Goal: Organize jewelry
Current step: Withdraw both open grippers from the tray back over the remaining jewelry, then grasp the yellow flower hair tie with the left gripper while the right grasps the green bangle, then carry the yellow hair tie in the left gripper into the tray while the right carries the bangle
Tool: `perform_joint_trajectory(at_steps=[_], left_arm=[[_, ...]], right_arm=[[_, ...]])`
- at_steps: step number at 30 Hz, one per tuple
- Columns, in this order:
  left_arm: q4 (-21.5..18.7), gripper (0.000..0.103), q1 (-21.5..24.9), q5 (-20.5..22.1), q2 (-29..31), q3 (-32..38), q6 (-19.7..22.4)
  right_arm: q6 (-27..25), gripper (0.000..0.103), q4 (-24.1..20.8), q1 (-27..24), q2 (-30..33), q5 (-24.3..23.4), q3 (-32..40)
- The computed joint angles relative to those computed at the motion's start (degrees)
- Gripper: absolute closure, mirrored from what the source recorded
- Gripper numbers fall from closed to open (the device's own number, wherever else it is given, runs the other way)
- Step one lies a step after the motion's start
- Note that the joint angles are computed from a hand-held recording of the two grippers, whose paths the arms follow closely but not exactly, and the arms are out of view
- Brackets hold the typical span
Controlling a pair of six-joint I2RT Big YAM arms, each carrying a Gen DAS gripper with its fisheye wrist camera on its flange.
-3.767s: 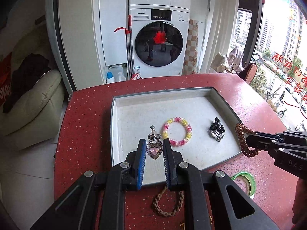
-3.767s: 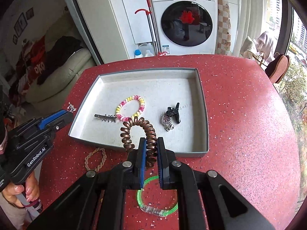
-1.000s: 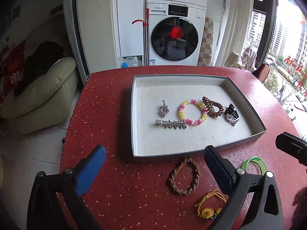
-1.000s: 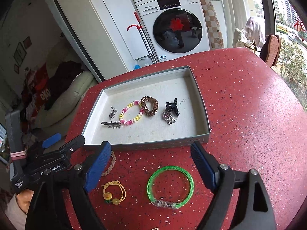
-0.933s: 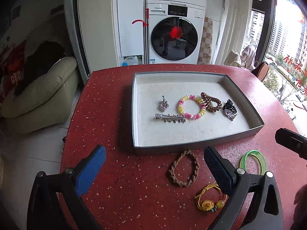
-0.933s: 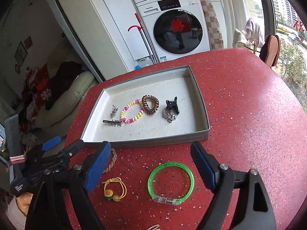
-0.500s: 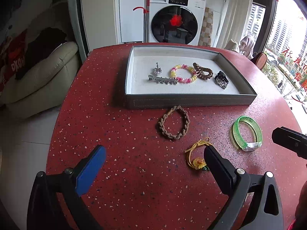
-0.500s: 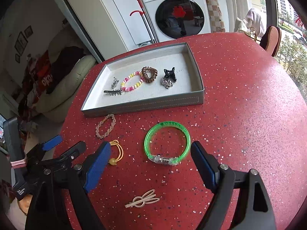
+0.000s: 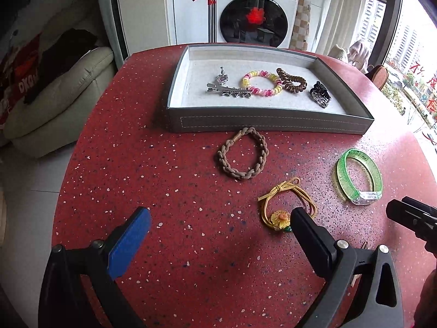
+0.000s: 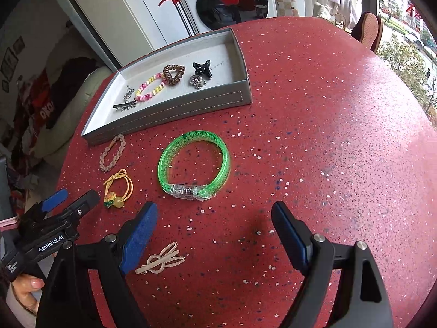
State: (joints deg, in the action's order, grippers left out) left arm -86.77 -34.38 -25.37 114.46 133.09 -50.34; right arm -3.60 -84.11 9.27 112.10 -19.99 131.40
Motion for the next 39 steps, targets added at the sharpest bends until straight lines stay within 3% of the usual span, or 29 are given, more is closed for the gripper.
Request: perform_joint_trajectory(at_steps=[6,13,18,23,30,32,34,36,38,39], left_arm=[[-1.43,0.000,0.33,1.25,1.82,2.80,-0.92],[-3.46,0.000,0.47,1.54,4.17,6.09,-0.26],[-4.09,0.009,0.32,1.94,5.01,7.14,0.72],[-3.50,0.017,-0.17,1.57,5.03,7.09,2.82],[-7.28,0.028,-1.15,0.62,7.96,12.87,6.21],[-5.53,0.047,-1.32,1.34,7.13,11.51,7.39],[-5.65,0.079,-1.53,1.54,7.58,12.29,8.41],[-4.84,0.080,-1.73,1.51,7.15,11.40,9.07],[-1.25,0.081,-1.54,3.07,4.77,7.24,9.18],[0.85,0.081,-1.36,4.16,3.39,4.90,8.94]], right_arm=[[0.89,0.016,-1.36,-0.47,2.20,1.22,3.16],[1.47,0.016,-5.27,-0.16,7.78,3.29,13.17],[0.04,0.016,-8.83,1.00,12.07,5.74,20.04],[-1.32,0.019,-9.35,2.11,13.52,7.81,21.91],[-5.49,0.042,-6.03,3.88,10.97,12.74,17.13],[-7.01,0.046,-4.25,4.42,9.60,14.46,14.56],[-7.55,0.055,-4.06,4.57,9.43,14.04,14.30],[-7.76,0.065,-4.26,4.65,9.31,13.79,14.29],[-8.06,0.078,-4.39,4.77,9.18,13.48,14.23],[-8.11,0.089,-3.98,4.85,8.81,13.81,13.62]])
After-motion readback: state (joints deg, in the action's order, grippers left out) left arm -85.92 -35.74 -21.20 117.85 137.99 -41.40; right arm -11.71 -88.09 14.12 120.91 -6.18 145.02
